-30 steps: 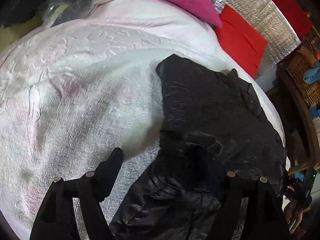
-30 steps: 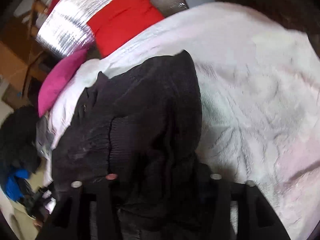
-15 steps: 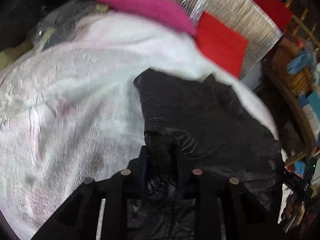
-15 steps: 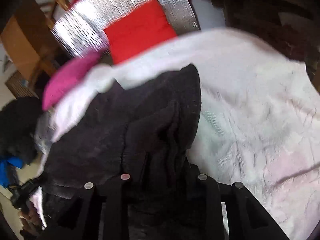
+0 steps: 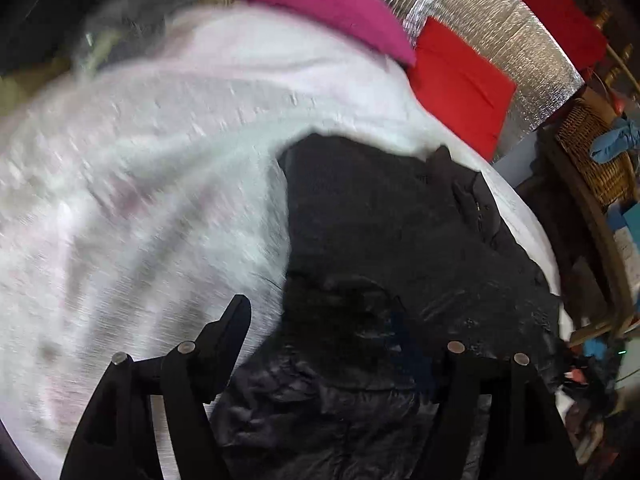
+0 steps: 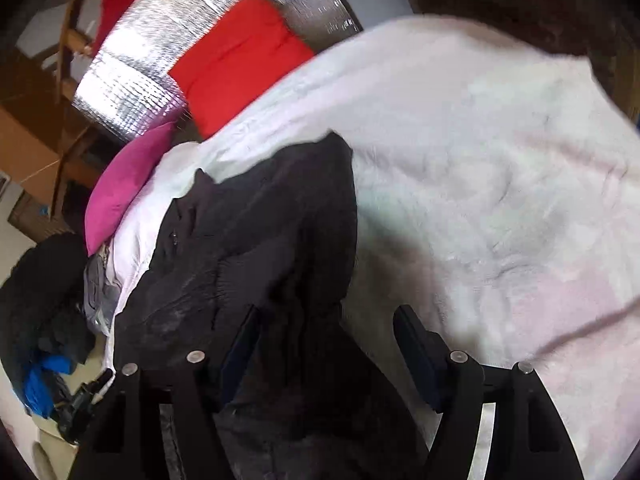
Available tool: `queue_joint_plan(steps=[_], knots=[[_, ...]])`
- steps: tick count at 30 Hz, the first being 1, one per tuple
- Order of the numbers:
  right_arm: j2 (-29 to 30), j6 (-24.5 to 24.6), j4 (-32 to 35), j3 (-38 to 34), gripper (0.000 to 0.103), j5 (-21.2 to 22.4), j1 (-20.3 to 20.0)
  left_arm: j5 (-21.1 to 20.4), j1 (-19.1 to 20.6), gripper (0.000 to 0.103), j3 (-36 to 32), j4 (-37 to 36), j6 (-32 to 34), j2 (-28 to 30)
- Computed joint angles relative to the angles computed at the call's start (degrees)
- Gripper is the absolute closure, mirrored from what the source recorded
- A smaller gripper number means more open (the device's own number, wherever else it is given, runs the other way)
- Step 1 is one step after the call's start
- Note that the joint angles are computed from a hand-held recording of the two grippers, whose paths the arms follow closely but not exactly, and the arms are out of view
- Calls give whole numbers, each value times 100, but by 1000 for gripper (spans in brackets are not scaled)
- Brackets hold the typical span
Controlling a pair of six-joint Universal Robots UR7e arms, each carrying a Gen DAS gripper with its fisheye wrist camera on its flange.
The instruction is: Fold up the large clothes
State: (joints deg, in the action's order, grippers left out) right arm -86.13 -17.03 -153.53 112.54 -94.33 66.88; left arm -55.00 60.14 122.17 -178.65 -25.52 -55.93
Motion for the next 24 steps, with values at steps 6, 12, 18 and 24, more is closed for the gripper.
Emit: queue_joint_plan(steps=[6, 12, 18, 24], knots=[[28, -330, -522, 286, 68, 137, 158, 136, -119, 71, 14, -488, 5, 259], [211, -442, -951, 316, 69, -435, 381, 178, -78, 62, -153, -388, 77, 471], [6, 138, -98, 102, 43, -225, 139, 269, -56, 53, -272, -59, -186, 495], [-884, -262, 145, 466, 39, 400, -230, 584, -570, 48, 474, -776, 249, 155]])
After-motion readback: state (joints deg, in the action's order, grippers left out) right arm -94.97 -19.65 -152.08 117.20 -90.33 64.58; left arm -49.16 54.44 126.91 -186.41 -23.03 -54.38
